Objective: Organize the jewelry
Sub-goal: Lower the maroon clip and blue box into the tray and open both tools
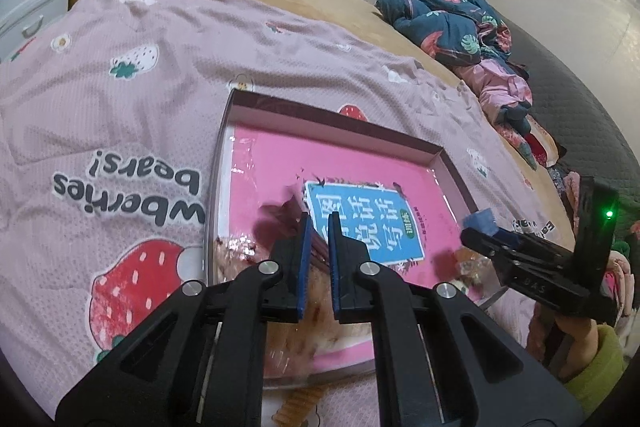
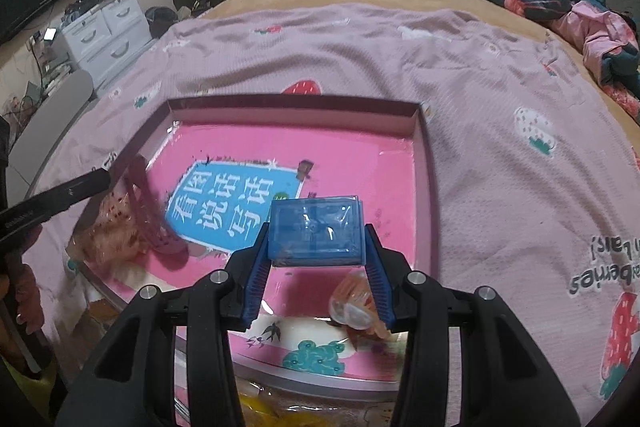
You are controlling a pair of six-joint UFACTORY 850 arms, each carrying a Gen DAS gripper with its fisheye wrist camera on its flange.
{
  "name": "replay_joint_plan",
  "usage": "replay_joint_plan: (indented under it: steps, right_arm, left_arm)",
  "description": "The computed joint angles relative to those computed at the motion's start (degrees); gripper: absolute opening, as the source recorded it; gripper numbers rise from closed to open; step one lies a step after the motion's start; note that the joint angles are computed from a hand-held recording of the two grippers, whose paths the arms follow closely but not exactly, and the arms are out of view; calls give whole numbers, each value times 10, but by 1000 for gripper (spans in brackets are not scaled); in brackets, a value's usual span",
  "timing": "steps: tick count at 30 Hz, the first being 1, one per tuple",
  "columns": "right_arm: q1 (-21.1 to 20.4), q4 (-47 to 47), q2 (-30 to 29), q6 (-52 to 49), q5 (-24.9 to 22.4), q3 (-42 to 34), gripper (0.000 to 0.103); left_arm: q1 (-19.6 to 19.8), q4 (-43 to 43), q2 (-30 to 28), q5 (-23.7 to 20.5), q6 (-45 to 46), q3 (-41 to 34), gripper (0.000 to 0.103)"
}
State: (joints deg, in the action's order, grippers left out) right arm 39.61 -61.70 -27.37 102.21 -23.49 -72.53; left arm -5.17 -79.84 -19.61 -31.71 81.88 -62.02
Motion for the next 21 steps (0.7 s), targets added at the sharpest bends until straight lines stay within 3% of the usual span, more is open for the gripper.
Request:
replay_joint_plan:
  steps: [3,9,13,17,21]
  right_arm:
    - [2,13,-9,-14,2,-5,43]
    - [11,16,-19,-29,-16,-13,43]
    - [13,9,-18,-20,-15,-13,57]
    - [16,1,-12,-5,-17,-6,59]
    - [24,-37,8,46,-24,14,76]
  left_arm:
    - [3,6,5,-1,0,7,2]
    - [10,24,20,-8,-15,15,22]
    - [17,34,36,-15,-19,23,36]
    - [17,45,56,-10,-20,36,45]
    - [21,42,79,-8,-9,53,61]
